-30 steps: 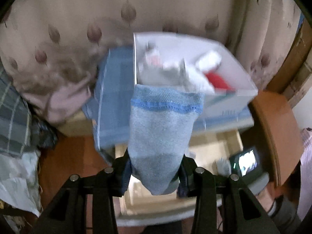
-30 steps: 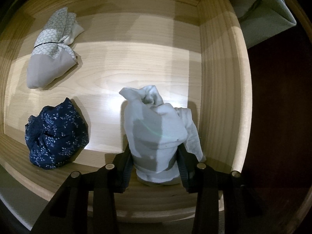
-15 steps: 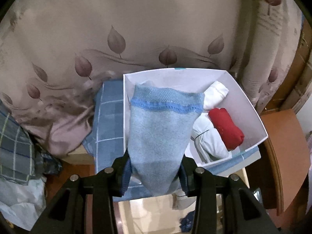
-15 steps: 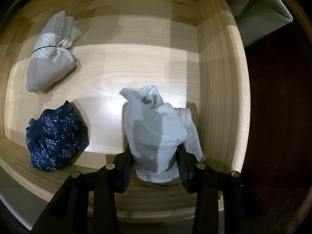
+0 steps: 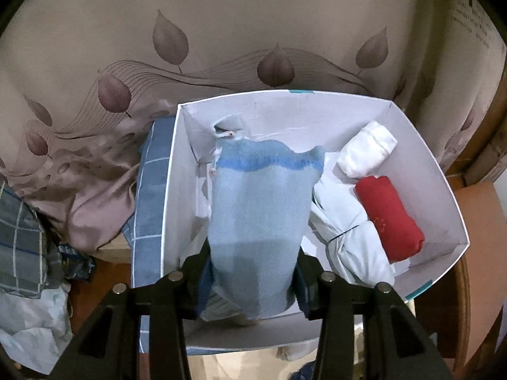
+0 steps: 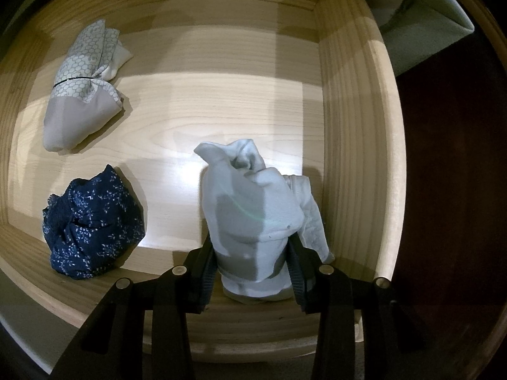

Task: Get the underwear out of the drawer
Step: 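Open the left tool to release the sock into the box, then withdraw the left tool from the box back over the drawer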

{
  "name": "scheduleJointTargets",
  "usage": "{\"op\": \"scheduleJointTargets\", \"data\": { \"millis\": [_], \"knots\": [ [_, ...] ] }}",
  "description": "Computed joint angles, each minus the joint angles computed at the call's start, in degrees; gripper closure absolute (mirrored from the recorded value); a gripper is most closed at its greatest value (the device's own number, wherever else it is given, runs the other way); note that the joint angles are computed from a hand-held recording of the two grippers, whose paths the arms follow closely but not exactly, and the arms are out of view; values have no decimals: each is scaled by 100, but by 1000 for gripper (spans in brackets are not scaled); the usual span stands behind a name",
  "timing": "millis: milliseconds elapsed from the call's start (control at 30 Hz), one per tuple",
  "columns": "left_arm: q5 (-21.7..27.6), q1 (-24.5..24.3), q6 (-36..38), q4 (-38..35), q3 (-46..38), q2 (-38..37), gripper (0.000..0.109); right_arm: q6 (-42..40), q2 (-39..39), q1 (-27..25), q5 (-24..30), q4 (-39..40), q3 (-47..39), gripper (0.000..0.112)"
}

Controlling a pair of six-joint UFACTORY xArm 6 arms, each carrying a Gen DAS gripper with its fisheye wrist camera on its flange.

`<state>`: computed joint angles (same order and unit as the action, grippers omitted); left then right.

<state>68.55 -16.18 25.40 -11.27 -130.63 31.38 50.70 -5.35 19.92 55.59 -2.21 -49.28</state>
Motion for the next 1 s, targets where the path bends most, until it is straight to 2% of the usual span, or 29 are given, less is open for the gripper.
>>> {"op": "scheduleJointTargets", "data": {
  "millis": [200, 233, 367, 533, 733, 867, 1000],
  "knots": [
    [306, 15, -212, 49, -374, 204, 60, -37, -45, -25, 27, -10, 27, 75],
    [311, 16, -314, 84, -383, 192, 57, -50, -52, -31, 31, -12, 31, 75],
    [80, 53, -301, -5, -153, -8, 49, -17, -15, -13, 18, -16, 10, 75],
    [30, 140, -87, -234, 17, -234, 47, 11, 27, 7, 8, -15, -18, 75],
    [-383, 263, 399, -361, 1071, -1027, 47, 0, 24, 3, 20, -21, -19, 75],
    [-745, 406, 974, -445, 2059, -1719, 47, 12, 53, 11, 16, -25, -41, 75],
    [-876, 561, 1311, -459, 2781, -2180, 47, 22, 80, 26, 32, -26, -74, 75]
  ]
}}
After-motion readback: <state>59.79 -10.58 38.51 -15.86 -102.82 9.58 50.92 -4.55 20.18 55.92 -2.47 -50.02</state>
